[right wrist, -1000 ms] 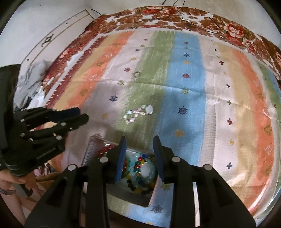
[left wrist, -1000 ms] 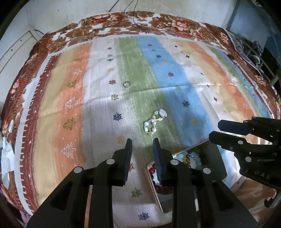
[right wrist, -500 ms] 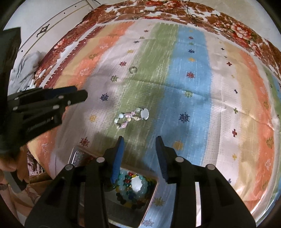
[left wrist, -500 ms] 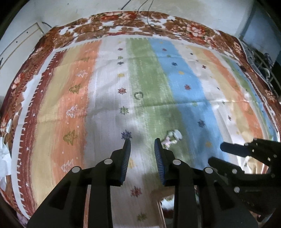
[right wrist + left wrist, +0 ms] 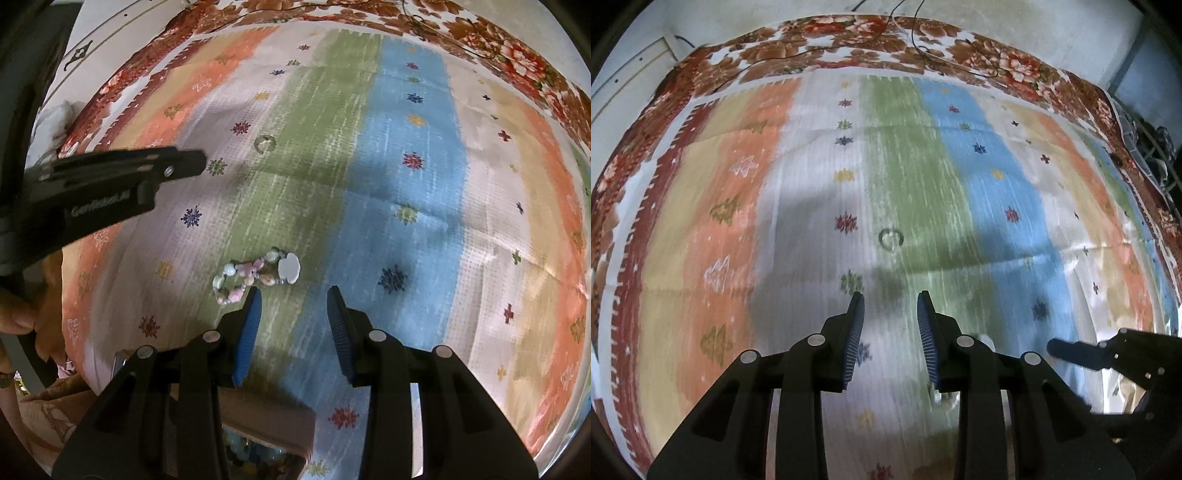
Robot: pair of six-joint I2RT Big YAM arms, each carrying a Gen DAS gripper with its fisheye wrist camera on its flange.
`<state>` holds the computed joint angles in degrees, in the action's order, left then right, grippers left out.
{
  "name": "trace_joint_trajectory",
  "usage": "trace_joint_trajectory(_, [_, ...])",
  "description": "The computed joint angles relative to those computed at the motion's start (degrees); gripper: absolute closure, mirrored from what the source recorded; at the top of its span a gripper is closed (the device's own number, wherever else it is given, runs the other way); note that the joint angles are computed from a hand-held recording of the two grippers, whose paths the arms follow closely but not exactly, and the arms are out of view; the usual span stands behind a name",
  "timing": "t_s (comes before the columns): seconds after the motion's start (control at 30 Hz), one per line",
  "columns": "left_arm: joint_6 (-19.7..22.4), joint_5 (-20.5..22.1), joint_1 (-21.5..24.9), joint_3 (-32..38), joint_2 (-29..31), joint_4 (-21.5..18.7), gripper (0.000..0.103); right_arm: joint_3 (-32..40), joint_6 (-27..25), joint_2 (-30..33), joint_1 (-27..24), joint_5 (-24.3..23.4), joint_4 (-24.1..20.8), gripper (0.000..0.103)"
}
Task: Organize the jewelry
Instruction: 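Move the left tool toward the clear ring while the right tool approaches the white charm bracelet, then grasp the clear ring with the left tool while the right tool grasps the white charm bracelet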
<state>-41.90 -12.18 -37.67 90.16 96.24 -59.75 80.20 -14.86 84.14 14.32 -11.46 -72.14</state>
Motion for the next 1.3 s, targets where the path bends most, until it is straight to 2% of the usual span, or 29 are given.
trace_joint_trajectory(0.4, [3.7,5.2,3.5,2.6,4.7,0.0,0.072,3.0,-3.6,5.9,1.5,1.1,-1.7,0.064])
trace_joint_trajectory(0.67, [4.5,6.1,4.2,2.7,5.2,0.7,0.071,4.2,-5.0,8.3,2.9,2.2,-2.7,0.065])
trace_joint_trajectory(0.9, [5.6,7.4,4.9,3.2,6.2,0.5,0.071,6.0,-4.5,10.6,2.5,0.8,-3.9,0.065])
trace_joint_trajectory(0.97, [6.1,7.7,4.9,3.9,6.9,0.4,0.071,6.2,-4.1,11.0,2.5,0.5,-3.7,0.069])
trace_joint_trajectory(1.03, [6.3,7.7,5.0,4.8,7.5,0.4,0.071,6.8,-4.1,11.6,2.0,-0.7,-4.2,0.086])
trace_joint_trajectory(1.13, [6.4,7.6,5.0,6.0,8.6,0.7,0.066,7.0,-4.3,12.0,1.4,-2.3,-4.5,0.086])
trace_joint_trajectory(1.3, [6.8,7.8,5.0,7.7,10.3,0.9,0.066,7.3,-4.5,12.2,0.9,-2.8,-4.4,0.086])
